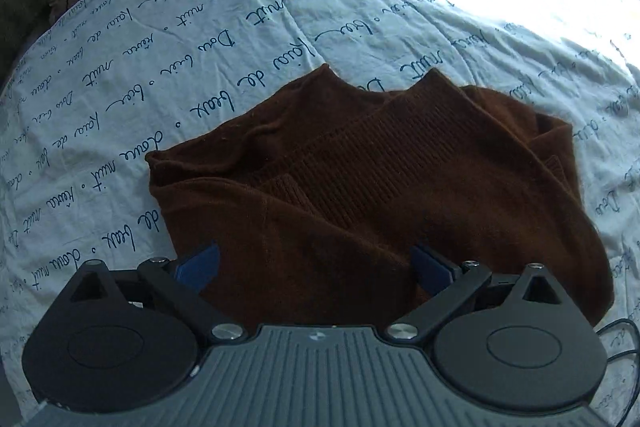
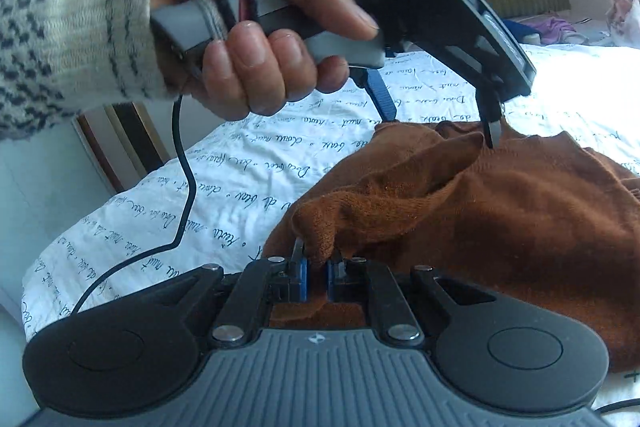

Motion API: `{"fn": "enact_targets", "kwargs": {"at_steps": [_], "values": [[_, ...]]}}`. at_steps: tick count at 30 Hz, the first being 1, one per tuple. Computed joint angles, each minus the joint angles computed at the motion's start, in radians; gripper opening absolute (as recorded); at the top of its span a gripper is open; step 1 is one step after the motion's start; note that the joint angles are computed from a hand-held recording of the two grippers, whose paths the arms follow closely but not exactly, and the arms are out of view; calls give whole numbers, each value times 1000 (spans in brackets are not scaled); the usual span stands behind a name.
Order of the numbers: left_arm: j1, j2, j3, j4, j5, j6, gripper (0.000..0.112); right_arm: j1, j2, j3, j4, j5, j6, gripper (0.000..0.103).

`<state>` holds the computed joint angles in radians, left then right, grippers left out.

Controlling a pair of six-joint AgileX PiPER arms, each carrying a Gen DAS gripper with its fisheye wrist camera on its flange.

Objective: Fold small clothes

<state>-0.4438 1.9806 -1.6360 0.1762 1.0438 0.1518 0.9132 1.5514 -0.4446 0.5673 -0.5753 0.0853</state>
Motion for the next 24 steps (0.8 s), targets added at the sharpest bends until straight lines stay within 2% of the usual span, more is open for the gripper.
{"fn": "enact_targets", "kwargs": {"at_steps": [1,3,4,6,7,8,10,12,16,19,21,24], "values": [[-39,10,26,90,-7,-36,96,-2,8,1,-18,-6,24,11],[-71,22,72,175,-26,-71,93,-23,25,-6,-64,6,56,11],[-88,12,119,237,-66,-107,87,-29,37,-7,-81,-2,74,11],[-95,7,143,274,-99,-136,64,-46,48,-11,-131,-9,117,11],[-89,10,125,255,-86,-137,37,-49,47,-11,-140,-9,119,11],[-86,4,123,265,-88,-161,26,-51,43,-9,-143,-13,118,11],[-48,-5,119,235,-97,-149,22,-55,31,-4,-161,-15,131,11],[16,-4,99,146,-98,-123,21,-67,19,3,-205,-26,159,11],[130,-37,106,-29,-146,-75,17,-90,-6,9,-264,-17,187,11],[236,-76,114,-235,-171,-26,15,-121,-38,34,-306,-24,218,11],[338,-99,125,-425,-169,17,15,-143,-52,46,-350,-27,255,11],[438,-136,180,-583,-183,78,15,-156,-59,60,-376,-39,268,10]]}}
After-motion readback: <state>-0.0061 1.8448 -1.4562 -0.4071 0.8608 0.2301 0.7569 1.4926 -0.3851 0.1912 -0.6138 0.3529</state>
